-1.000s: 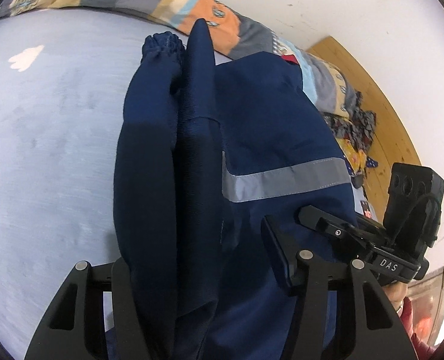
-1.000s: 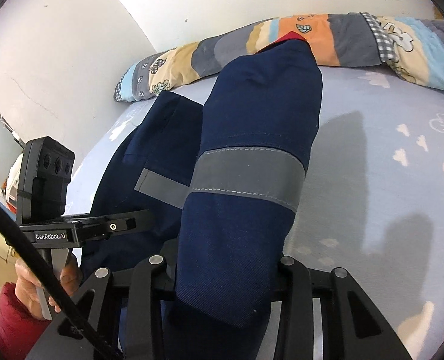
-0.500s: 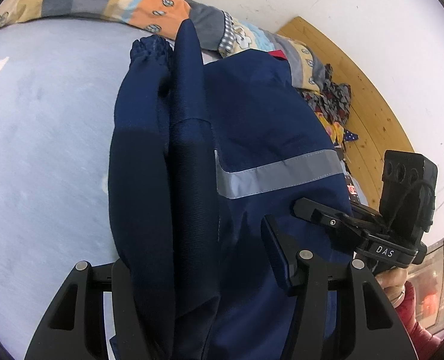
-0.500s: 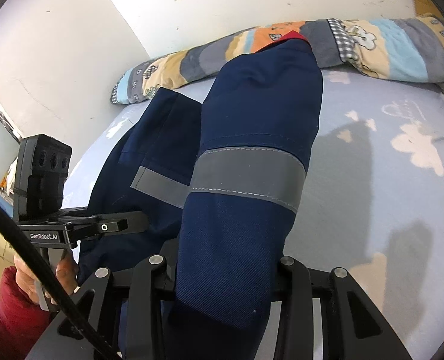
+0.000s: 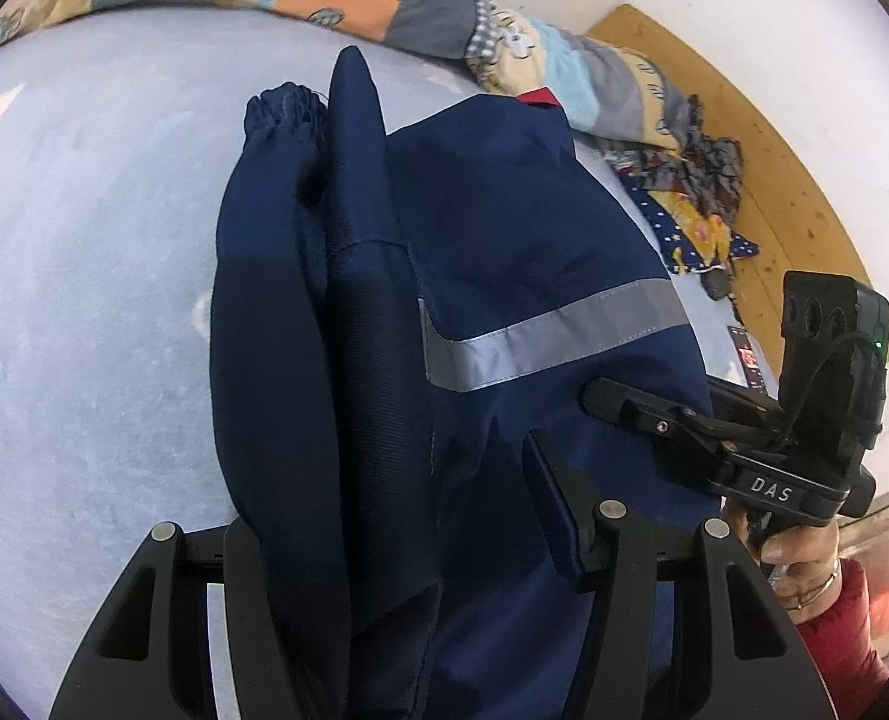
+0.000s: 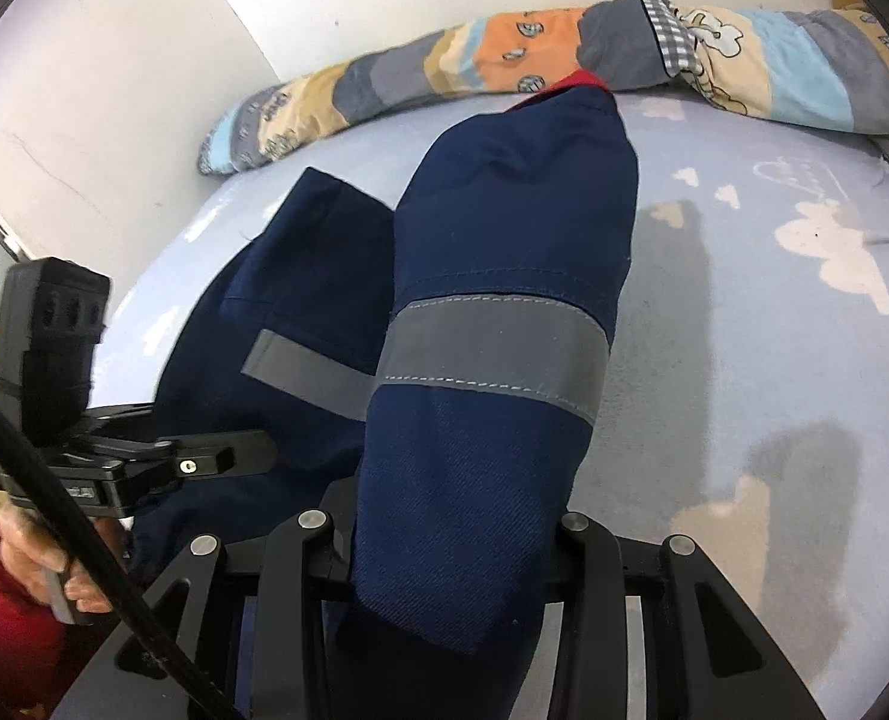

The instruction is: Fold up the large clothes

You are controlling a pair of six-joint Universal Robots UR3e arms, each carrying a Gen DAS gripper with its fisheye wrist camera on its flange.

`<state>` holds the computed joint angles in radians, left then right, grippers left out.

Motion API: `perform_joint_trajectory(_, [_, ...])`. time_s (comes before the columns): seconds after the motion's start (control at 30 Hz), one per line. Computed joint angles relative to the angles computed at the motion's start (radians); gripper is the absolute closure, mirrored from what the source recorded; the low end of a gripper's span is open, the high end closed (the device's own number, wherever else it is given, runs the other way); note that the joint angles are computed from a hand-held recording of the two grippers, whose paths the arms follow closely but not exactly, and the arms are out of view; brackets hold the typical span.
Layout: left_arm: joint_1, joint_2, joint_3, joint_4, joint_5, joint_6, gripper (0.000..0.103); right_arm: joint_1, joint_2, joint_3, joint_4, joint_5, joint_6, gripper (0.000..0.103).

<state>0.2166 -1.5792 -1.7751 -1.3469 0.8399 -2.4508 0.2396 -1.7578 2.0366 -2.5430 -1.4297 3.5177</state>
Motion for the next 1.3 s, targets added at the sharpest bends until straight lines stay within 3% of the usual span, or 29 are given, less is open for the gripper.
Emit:
perform_joint_trajectory(0.23, [-0.011,-0.051,0.001,0.076,0.029,-0.067,0.047,-0.032,0.042,0.030,0.008,-0.006,0.008,0.053])
perform_joint_trajectory(0.4, [-0.031,-0.036,-0.013,0.145,0.098,-0.099,0.044,-0.073,0.036,0.044,0.070,0.012,0.041,0.033])
perform_joint_trajectory(0.63, [-0.012,-0.021,-0.018,0.163,0.129,-0.102,0.041,-0.048,0.007,-0.016,0.188,-0.048,0.063,0.033])
perform_joint_trajectory(0.7, [-0.004,-0.013,-0.022,0.186,0.144,-0.111,0.041,-0.027,-0.002,-0.035,0.208,-0.083,0.085,0.033])
perform_joint_trajectory(0.77, [-0.005,-0.002,-0.037,0.250,0.170,-0.137,0.035,0.023,-0.001,-0.088,0.248,-0.190,0.096,0.033])
perform_joint_trajectory(0.83, [-0.014,0.027,-0.076,0.383,0.218,-0.189,0.034,0.061,-0.001,-0.126,0.257,-0.282,0.101,0.033])
perform_joint_trajectory(0.93, [-0.009,0.042,-0.078,0.479,0.218,-0.237,0.032,0.095,0.004,-0.144,0.175,-0.375,0.096,0.033])
perform_joint_trajectory(0.97, [-0.012,0.038,-0.069,0.500,0.209,-0.257,0.027,0.091,0.012,-0.148,0.150,-0.373,0.093,0.033])
perform_joint_trajectory(1.03, [-0.049,0.008,-0.031,0.542,0.215,-0.295,0.025,0.069,0.054,-0.177,0.097,-0.336,0.096,0.039])
perform_joint_trajectory(1.13, [-0.131,-0.061,0.022,0.592,0.263,-0.316,0.025,0.005,0.120,-0.211,0.057,-0.188,0.111,0.067])
perform_joint_trajectory(1.17, [-0.163,-0.095,0.046,0.601,0.288,-0.326,0.025,0.004,0.166,-0.253,0.086,-0.185,0.116,0.072])
perform_joint_trajectory(1.3, [-0.246,-0.251,0.133,0.610,0.429,-0.355,0.025,0.019,0.301,-0.345,0.148,-0.207,0.118,0.077])
